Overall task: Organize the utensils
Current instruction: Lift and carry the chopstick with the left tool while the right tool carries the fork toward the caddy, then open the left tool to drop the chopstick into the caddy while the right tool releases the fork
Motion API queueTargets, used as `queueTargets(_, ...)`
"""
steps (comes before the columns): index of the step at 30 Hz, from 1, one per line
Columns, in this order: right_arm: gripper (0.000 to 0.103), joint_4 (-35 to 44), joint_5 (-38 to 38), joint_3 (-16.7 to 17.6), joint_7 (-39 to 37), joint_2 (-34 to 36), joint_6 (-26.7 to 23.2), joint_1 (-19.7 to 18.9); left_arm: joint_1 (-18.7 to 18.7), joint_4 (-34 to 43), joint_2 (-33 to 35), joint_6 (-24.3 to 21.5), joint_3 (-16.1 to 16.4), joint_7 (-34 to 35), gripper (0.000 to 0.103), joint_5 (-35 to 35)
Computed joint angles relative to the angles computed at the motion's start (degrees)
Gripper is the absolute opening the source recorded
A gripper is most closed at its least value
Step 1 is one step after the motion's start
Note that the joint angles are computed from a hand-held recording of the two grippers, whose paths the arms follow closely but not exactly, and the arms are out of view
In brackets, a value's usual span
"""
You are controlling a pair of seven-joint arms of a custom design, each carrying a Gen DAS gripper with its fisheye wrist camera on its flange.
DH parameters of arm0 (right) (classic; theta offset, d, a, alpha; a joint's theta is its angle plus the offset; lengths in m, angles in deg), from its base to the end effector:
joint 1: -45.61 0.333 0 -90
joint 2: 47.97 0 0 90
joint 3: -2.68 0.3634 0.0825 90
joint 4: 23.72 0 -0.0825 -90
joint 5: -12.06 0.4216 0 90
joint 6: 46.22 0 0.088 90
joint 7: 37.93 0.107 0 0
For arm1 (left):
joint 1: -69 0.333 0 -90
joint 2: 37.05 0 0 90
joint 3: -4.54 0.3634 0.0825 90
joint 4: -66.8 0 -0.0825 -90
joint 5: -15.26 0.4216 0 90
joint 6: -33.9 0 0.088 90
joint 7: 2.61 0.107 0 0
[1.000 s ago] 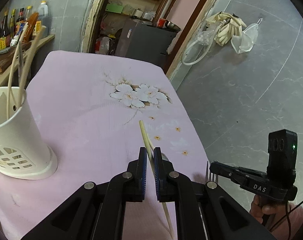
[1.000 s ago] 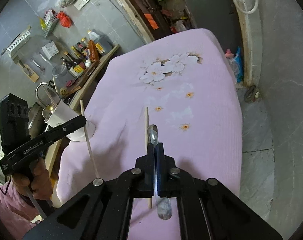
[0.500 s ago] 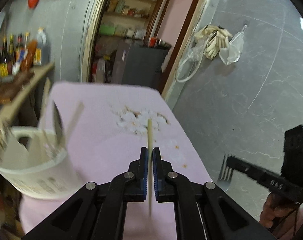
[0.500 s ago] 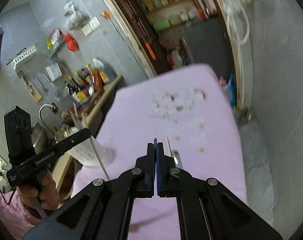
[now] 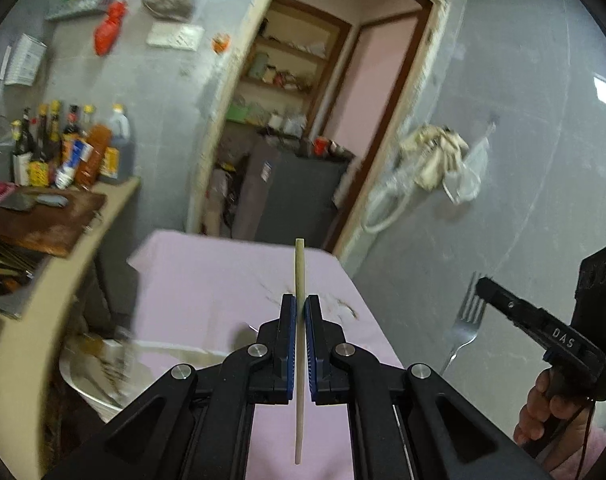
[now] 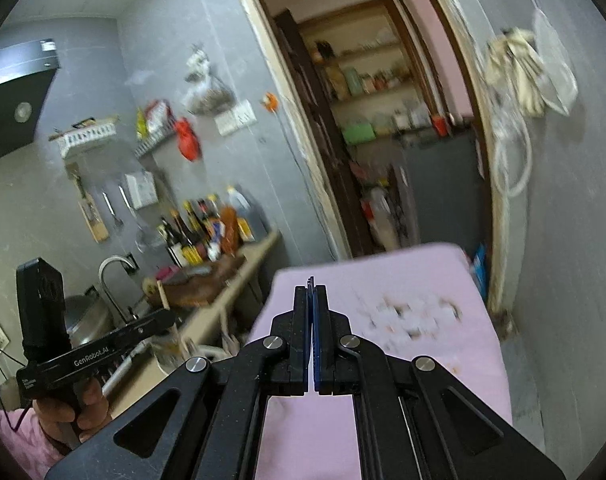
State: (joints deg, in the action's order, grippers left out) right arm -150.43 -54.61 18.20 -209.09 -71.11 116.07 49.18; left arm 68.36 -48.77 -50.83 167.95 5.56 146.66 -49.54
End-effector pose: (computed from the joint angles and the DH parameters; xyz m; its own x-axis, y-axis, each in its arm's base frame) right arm 0.4474 0.2302 0.6571 -0.1390 -0.9313 -0.3367 -0.2906 0.3634 -0.8852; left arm 0.5566 -0.0094 0.6656 -0.5576 -0.7604 0.3330 -0.5496 0.0376 -0.8346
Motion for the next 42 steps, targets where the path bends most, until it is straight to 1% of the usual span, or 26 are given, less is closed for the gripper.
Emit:
queueTargets(3, 0.002, 5.2, -3.6, 1.3, 1.7, 3.5, 0.1, -0.8, 1.2, 3.3, 1.9, 0.2, 1.1, -0.5, 0.005, -0.6)
queueTargets(5, 0.002, 8.1, -5.3, 1.6, 2.0, 5.8, -1.5, 0.2, 2.1, 5.2, 3.2, 1.2, 1.4, 0.1, 0.005, -1.1)
queueTargets(9, 0.002, 14.0, -7.7, 1.2, 1.4, 10.8, -4.2, 3.1, 3.9, 8.3, 5.7, 4.2, 1.3, 1.2, 0.005, -1.6)
queueTargets(11, 0.002, 16.8, -8.4, 1.1, -0.2, 13.3, -6.7, 4.9, 4.8, 9.4, 7.0, 5.4, 1.1, 1.3, 0.005, -1.6)
queueTargets(14, 0.002, 20.9, -8.9, 1.1, -4.3, 16.9, -12.3, 7.8, 5.8, 10.0, 8.6, 7.2, 0.5, 1.8, 0.005, -2.2)
queueTargets(15, 0.002, 22.7, -9.3, 1.3, -6.3, 18.6, -14.9, 9.0, 6.1, 10.0, 8.9, 7.7, 0.3, 2.1, 0.005, -2.5)
queueTargets(21, 0.002, 30.0, -10.5, -0.2, -14.2, 26.0, -24.7, 15.5, 6.8, 9.5, 10.6, 11.2, -1.2, 7.2, 0.005, -4.9)
queueTargets(25, 0.002, 32.7, -11.5, -2.0, -17.1, 29.2, -28.7, 19.4, 6.6, 7.8, 10.6, 13.7, -1.9, 11.2, 0.005, -6.9)
queueTargets(28, 0.002, 33.1, -12.1, -3.7, -18.1, 30.9, -29.7, 21.9, 6.4, 6.6, 10.7, 15.2, -2.2, 13.4, 0.005, -8.7)
queueTargets(35, 0.002, 31.4, -11.7, -8.4, -15.8, 31.6, -28.7, 26.2, 6.4, 5.7, 12.9, 17.2, -3.0, 15.3, 0.005, -11.4)
queueTargets(37, 0.002, 31.0, -11.3, -9.1, -15.1, 31.7, -28.2, 26.8, 6.5, 5.1, 12.8, 17.9, -3.3, 16.9, 0.005, -12.9)
queueTargets(39, 0.002, 30.3, -10.3, -9.5, -14.8, 31.5, -27.0, 26.9, 6.5, 4.5, 12.7, 18.1, -3.5, 17.9, 0.005, -12.8)
queueTargets(42, 0.002, 29.7, -9.0, -9.9, -14.6, 31.5, -25.2, 26.7, 6.7, 3.9, 12.6, 16.3, -3.3, 15.9, 0.005, -9.8)
